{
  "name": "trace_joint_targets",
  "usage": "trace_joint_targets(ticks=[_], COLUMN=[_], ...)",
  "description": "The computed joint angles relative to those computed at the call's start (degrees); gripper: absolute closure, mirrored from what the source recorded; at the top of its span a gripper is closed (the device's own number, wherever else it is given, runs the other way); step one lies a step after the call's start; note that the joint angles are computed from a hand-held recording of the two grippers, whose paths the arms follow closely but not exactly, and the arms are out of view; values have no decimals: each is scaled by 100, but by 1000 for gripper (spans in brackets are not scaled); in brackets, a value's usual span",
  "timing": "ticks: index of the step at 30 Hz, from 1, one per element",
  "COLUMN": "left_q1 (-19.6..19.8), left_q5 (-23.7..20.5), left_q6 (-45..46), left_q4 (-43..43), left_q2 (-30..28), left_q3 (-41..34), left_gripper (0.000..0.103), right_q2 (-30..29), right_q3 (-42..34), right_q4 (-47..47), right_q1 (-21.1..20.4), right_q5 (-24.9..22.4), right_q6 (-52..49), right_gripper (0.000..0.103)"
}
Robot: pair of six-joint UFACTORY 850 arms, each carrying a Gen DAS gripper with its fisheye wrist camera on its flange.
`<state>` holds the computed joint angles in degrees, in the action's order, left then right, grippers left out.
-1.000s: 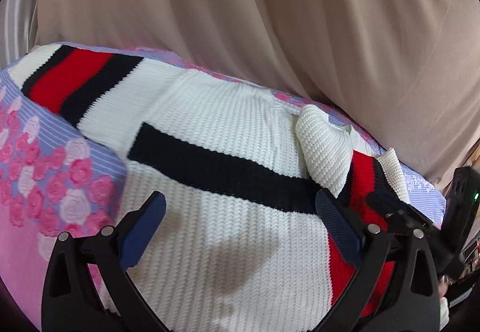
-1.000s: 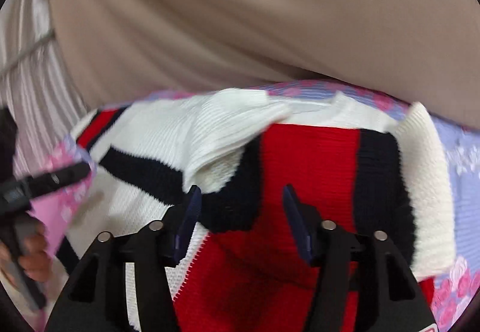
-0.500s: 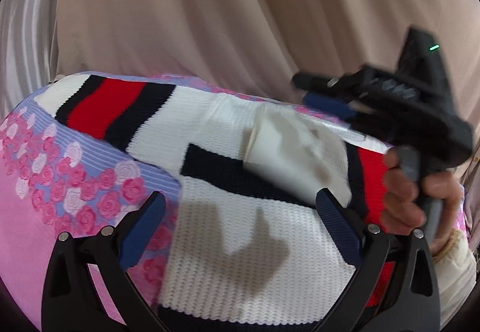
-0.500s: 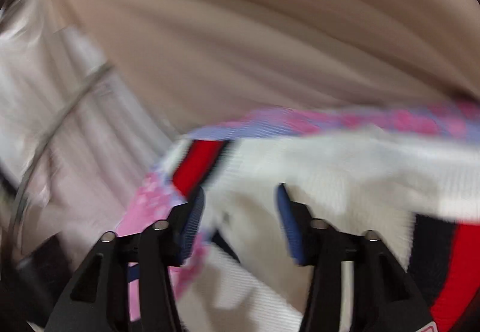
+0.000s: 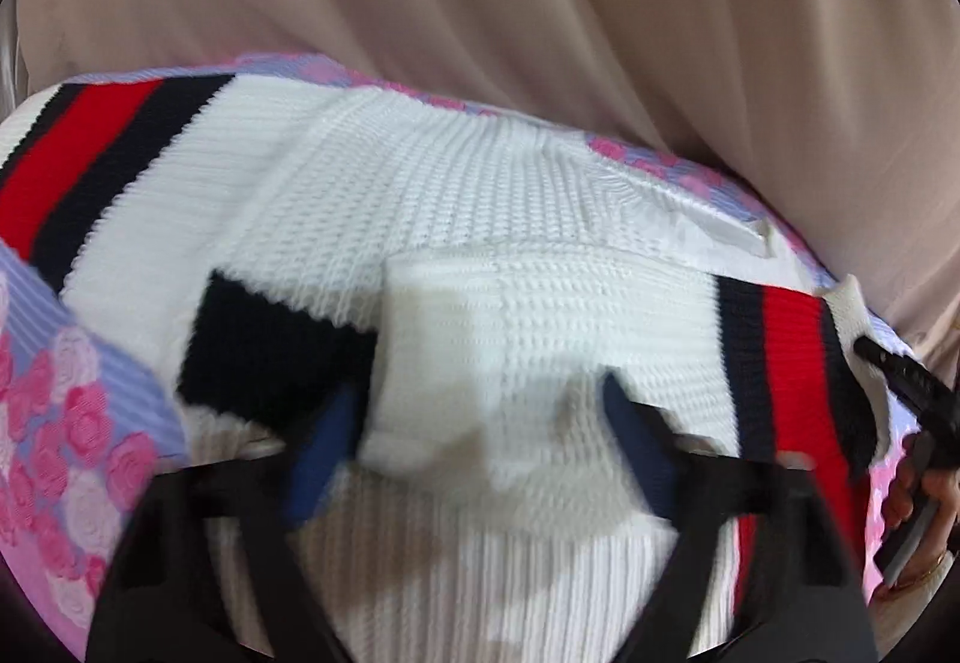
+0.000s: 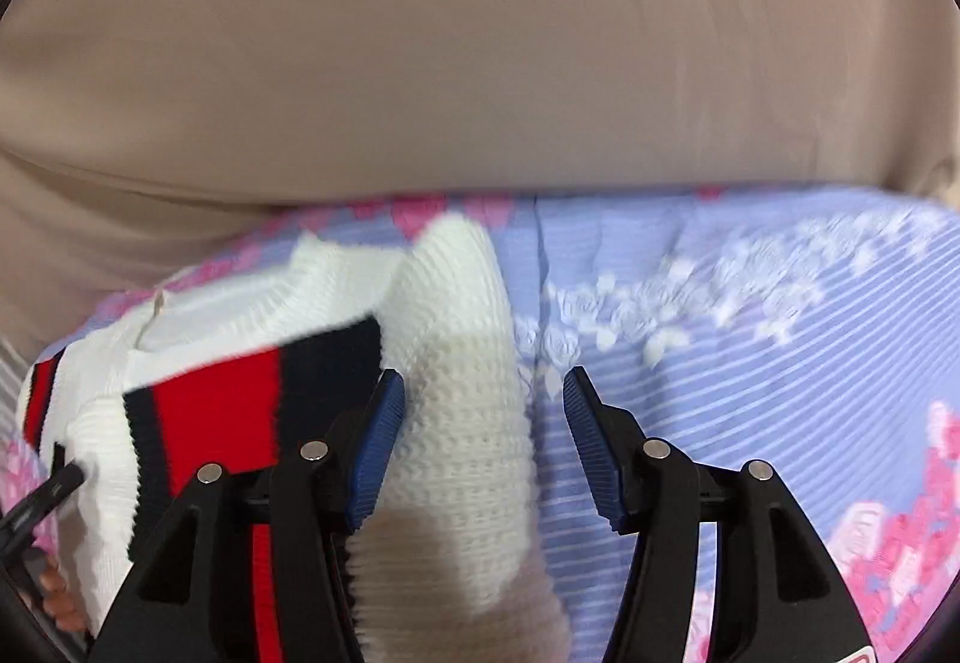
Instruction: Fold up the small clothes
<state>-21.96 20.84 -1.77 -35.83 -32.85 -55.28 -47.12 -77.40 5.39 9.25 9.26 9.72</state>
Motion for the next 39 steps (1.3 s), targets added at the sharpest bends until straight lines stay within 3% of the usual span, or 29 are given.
trace_joint_targets(ticks=[1,2,3,5,7,8,10,12,13,16,19,21,25,26,27,28,30,32,35,39], left_q1=[-48,-65,-39,34,8,-50,-117,-126,-136,-210,-303,-315,-343,-350,-345,-340,-281,-236,-276,-218], left_q5=[93,163,131,305,723,971,1148,729,569,707,930,956,1057,1065,1037,994,877,865,1008,911], left_q6=[360,493,474,18,47,295,756,1568,2168,2917,2895,2959,3064,3056,3045,3055,2850,2796,2824,2095], left_q4=[-382,-524,-426,72,101,-151,-529,-1147,-1666,-2429,-2421,-2458,-2581,-2590,-2581,-2582,-2347,-2237,-2294,-1740], left_q2=[23,43,98,368,676,809,784,372,71,-379,-379,-399,-388,-384,-374,-360,-291,-305,-337,-88], left_q3=[3,-31,-54,56,220,289,228,-207,-454,-717,-677,-674,-653,-636,-633,-641,-567,-556,-534,-183], left_gripper=[64,75,92,93,93,93,93,93,93,93,93,93,92,92,92,92,91,90,90,89], right_q2=[-92,-89,11,448,810,807,401,-175,-225,172,920,1170,1178,1015,837,767,849,1145,1052,1229], right_q3=[-125,-89,99,659,1117,1156,768,138,55,457,1312,1646,1712,1576,1448,1455,1663,2020,2021,2169], right_q4=[-594,-1023,-1578,-2408,-2283,-1861,-780,-150,-195,-379,456,363,-89,-100,41,72,-241,-205,877,1645], right_q1=[0,40,25,-56,-106,-90,-54,-93,-94,-107,-64,43,122,87,16,-23,-158,-175,-67,38], right_q5=[-46,144,574,1773,2518,2531,1836,850,704,929,1574,1765,1281,977,737,679,938,1305,1299,1386], right_q6=[560,1002,1602,2562,2562,2203,1127,666,781,1026,-186,-440,-814,-911,-1045,-940,-198,-124,-1472,-2039], right_gripper=[77,88,88,89,89,89,89,89,88,88,86,83,83,88,99,103,103,103,103,103])
